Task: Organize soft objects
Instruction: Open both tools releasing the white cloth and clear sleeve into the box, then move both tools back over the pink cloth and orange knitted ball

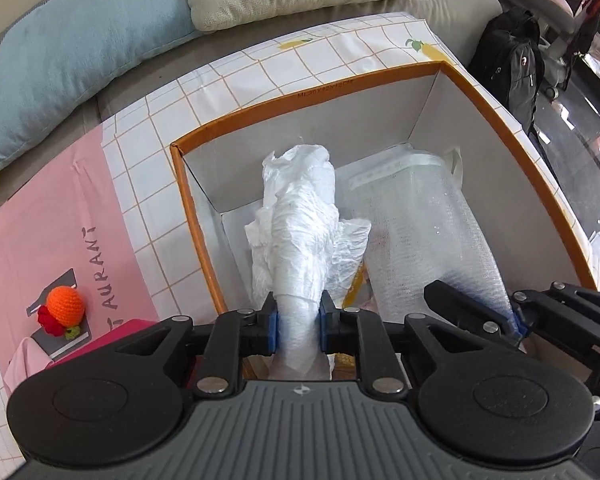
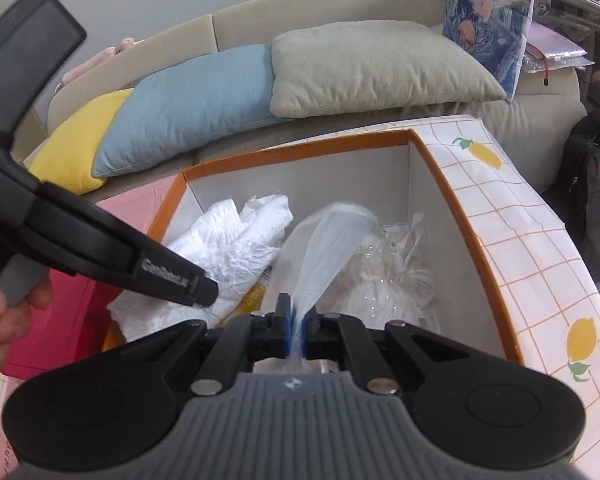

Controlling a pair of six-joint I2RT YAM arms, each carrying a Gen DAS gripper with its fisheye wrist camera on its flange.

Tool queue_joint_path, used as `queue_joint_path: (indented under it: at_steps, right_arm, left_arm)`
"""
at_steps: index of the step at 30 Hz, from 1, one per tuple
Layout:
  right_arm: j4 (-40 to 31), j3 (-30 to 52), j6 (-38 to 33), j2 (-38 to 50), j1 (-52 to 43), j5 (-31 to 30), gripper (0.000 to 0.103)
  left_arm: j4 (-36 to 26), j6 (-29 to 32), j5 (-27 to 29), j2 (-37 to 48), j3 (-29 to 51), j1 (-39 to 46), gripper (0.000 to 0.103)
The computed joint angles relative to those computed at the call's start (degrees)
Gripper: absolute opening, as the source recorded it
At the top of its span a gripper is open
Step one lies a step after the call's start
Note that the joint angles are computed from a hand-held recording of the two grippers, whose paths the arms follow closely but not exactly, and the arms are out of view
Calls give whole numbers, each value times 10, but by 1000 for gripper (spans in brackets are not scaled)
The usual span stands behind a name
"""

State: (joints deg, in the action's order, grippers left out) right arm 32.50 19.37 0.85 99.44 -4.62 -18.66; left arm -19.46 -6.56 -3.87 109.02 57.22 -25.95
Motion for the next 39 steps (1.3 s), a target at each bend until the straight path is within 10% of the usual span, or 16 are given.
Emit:
queue_joint_path:
  at_steps: [8,11,13,28,39]
  right_arm:
    - [-29,3,-24,-16,30,38,11]
    - [-44,-3,-23,-39,41,67,48]
    - [-47,-12,-22,-59,43,78,51]
    - [-225,-95,45,-372,96,196,84]
    - [-426,-142,259,-595,338,361,89]
  left_arm:
    - [23,1,27,-27,-25,14,42]
    - [34,-3,49,-53,-42,23,58]
    - [53,-4,60,-81,-63,25,65]
    - [185,-21,137,-410,-307,84,70]
    - [-8,37,114,-799,-458,136,70]
